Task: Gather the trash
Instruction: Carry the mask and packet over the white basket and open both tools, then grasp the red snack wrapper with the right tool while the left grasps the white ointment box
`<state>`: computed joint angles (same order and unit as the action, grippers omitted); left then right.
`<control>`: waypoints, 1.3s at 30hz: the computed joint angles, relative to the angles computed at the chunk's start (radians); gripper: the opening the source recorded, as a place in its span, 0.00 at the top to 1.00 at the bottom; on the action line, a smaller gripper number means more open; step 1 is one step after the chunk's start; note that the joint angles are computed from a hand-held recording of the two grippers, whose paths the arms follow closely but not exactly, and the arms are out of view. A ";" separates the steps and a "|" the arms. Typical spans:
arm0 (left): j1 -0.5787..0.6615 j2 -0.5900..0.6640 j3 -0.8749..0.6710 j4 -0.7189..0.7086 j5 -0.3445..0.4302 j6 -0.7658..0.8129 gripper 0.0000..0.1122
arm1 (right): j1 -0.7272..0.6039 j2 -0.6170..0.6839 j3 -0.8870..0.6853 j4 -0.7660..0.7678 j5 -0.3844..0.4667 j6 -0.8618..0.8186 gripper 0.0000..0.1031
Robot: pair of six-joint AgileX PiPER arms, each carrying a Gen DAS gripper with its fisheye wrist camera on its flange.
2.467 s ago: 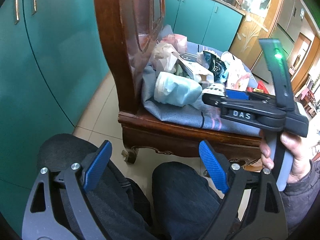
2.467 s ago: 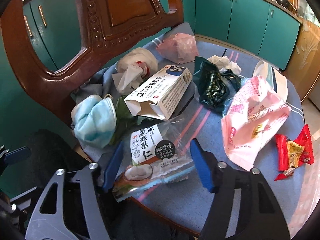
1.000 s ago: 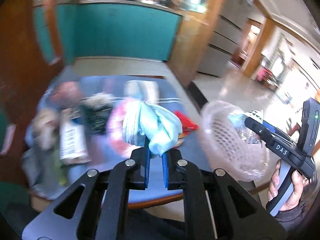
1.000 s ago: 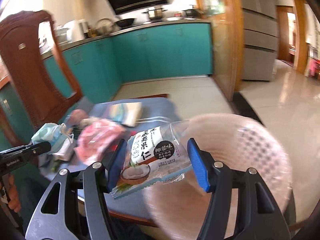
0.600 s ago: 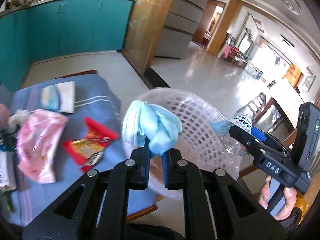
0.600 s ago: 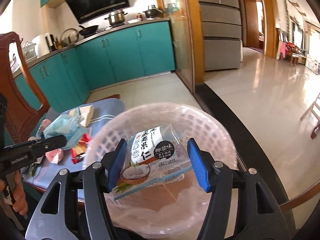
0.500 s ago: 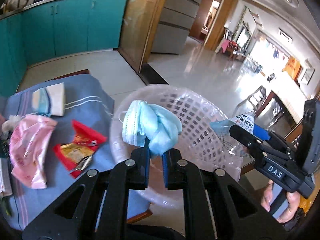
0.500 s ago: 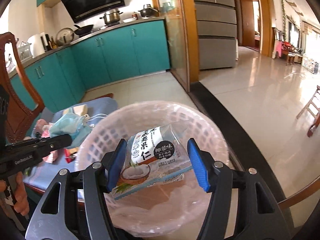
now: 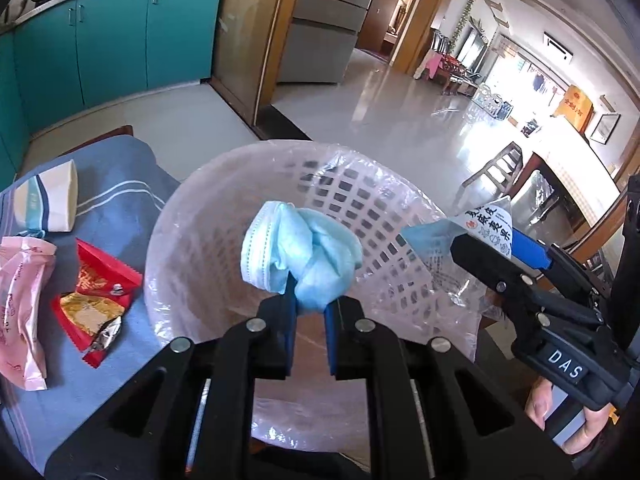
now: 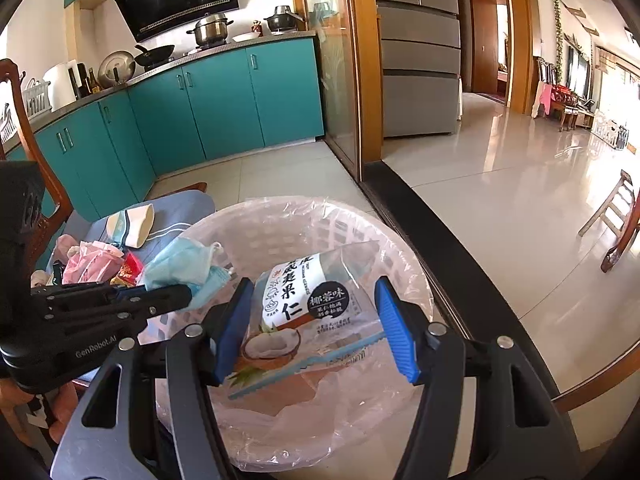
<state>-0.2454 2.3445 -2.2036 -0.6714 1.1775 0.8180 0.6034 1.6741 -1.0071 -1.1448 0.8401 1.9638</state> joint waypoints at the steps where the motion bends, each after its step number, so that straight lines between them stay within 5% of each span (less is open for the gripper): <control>1: 0.001 0.010 -0.017 -0.001 0.014 -0.006 0.86 | -0.002 -0.001 -0.002 0.001 0.000 -0.003 0.40; 2: 0.004 0.007 -0.015 0.002 0.018 -0.008 0.81 | 0.003 0.005 -0.011 0.005 0.006 -0.005 0.40; 4: 0.006 0.004 -0.016 0.019 0.024 -0.029 0.47 | 0.003 0.009 -0.018 0.012 0.009 -0.009 0.37; 6: 0.025 -0.021 0.030 -0.005 -0.010 -0.029 0.39 | 0.013 0.019 -0.024 0.011 0.021 0.012 0.29; 9: 0.049 -0.039 0.044 0.002 -0.018 -0.025 0.37 | 0.006 0.037 -0.045 0.032 0.015 -0.004 0.27; 16: 0.145 -0.152 0.220 0.008 -0.218 0.016 0.25 | -0.001 0.071 -0.087 -0.001 -0.035 0.001 0.19; 23: 0.232 -0.100 0.101 0.081 -0.199 -0.136 0.22 | -0.022 0.167 -0.237 0.037 -0.137 -0.123 0.18; 34: 0.353 -0.083 0.082 0.114 -0.206 -0.177 0.20 | -0.024 0.461 -0.775 0.320 -0.155 -0.658 0.14; 39: 0.397 -0.080 0.076 0.109 -0.200 -0.174 0.19 | -0.056 0.676 -1.131 0.554 -0.028 -0.938 0.14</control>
